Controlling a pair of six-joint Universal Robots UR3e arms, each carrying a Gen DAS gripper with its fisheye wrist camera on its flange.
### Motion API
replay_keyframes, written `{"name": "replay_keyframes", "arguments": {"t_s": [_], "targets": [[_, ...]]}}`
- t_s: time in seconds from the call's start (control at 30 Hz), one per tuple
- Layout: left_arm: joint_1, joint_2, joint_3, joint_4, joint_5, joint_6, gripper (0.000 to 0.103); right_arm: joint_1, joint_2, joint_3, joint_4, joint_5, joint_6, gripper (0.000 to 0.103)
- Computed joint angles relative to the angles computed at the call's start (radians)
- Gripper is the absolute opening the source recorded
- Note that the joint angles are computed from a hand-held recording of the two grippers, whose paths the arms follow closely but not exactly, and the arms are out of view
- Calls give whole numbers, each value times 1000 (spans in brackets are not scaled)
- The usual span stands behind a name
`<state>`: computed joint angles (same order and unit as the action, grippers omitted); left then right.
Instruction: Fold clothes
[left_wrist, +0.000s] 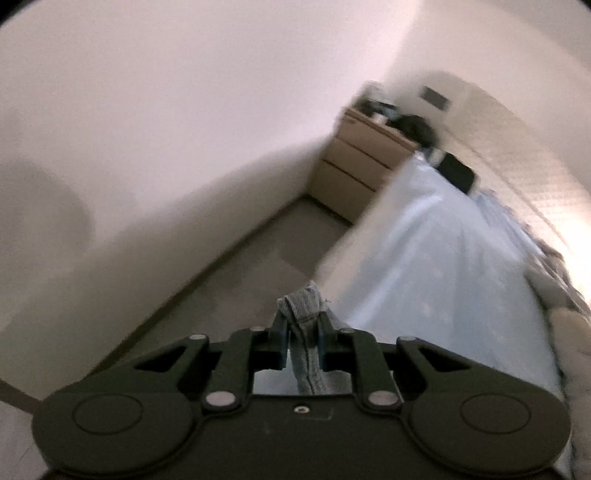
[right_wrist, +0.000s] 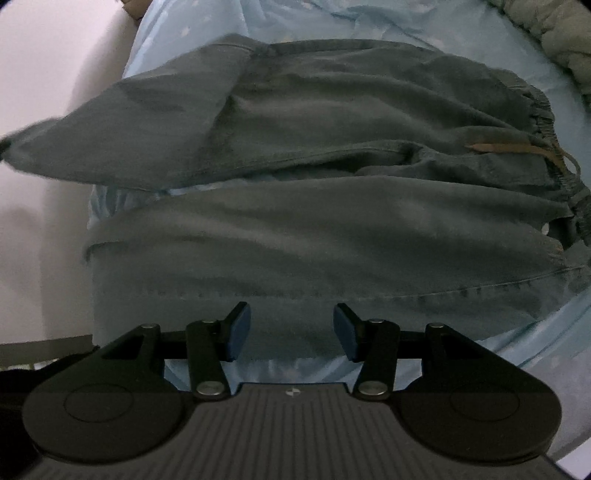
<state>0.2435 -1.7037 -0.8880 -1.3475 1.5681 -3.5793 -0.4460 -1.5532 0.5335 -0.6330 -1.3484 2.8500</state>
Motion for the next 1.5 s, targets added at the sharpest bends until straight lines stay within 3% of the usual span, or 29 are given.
{"name": "replay_keyframes", "arguments": {"t_s": [0.2, 0.4, 0.47, 0.5, 0.53, 0.63, 0.83, 0.97, 1.07, 1.17, 1.27, 1.5], "targets": [[190, 29, -163, 22, -76, 29, 13, 46, 26, -46, -3, -55, 59, 52], [240, -43, -162, -34, -116, 58, 15, 56, 100, -239, 104, -91, 97, 52], [258, -45, -152, -105, -155, 66, 23, 24, 114, -290, 135, -89, 95, 52], [279, -35, -160, -146, -198, 74, 34, 0, 109, -291, 135, -84, 91, 52], [298, -25, -160, -189, -232, 80, 43, -29, 87, -261, 120, -74, 84, 53], [336, 39, -194, -260, -269, 83, 58, -164, 10, -157, 76, -29, 47, 53], [395, 213, -247, -422, -313, 67, 62, -570, -171, 105, 13, 54, -113, 54], [377, 313, -225, -562, -291, 36, 63, -837, -237, 262, -21, 74, -224, 54], [324, 384, -201, -646, -255, -28, 64, -1004, -239, 363, -60, 89, -276, 54], [265, 441, -121, -775, -216, -155, 65, -1090, -188, 429, -133, 90, -267, 55], [200, 485, -28, -885, -183, -315, 69, -1117, -125, 478, -214, 95, -217, 70], [-100, 458, 183, -1027, -54, -751, 72, -1111, 14, 548, -313, 97, -115, 72]]}}
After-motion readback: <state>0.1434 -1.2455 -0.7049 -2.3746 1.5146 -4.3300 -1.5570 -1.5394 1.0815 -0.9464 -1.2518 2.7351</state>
